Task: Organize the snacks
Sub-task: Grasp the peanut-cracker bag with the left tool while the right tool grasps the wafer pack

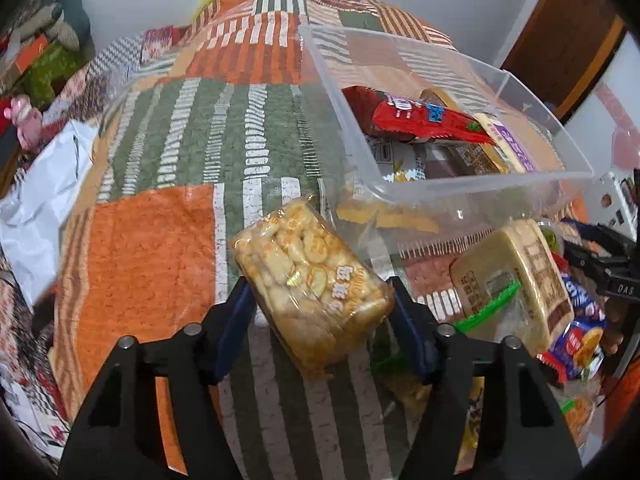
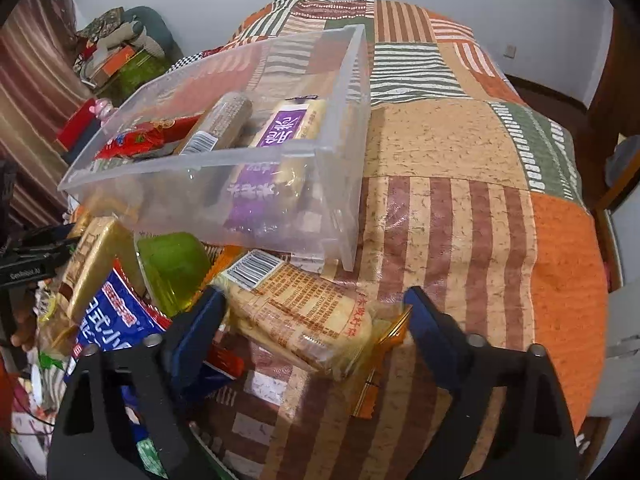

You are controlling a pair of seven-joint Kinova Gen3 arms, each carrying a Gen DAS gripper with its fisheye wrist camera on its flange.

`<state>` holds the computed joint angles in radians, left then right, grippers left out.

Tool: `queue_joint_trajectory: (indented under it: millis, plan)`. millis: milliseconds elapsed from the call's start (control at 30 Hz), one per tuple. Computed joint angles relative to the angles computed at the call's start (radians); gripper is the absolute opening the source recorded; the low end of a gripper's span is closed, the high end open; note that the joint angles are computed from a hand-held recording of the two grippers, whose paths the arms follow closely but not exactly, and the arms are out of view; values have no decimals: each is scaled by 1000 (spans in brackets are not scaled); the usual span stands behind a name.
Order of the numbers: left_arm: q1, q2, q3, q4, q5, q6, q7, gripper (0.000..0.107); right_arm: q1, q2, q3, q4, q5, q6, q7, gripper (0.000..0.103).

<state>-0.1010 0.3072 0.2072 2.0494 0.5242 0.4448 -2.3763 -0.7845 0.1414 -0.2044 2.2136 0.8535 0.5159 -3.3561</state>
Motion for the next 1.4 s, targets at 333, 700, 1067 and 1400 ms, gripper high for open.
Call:
queue_joint_trajectory:
  millis: [333,700,1067,1400]
  plan:
    - [-9,-77,-13,48,33,4,-60,55,-52,-31,-51,5,0,104,-34,46]
    - [26,-99,-62,77,2,22,-78,52,-66,-95,-133,47,-83,152,-29,36]
    - [14,-122,-84,32,91,67,-81,65,-30,-112,-157,29,-48,177,-51,47]
    - [48,1,-76,-26,-26,58,71,62,-53,-92,-152,18,-5,194,-59,60]
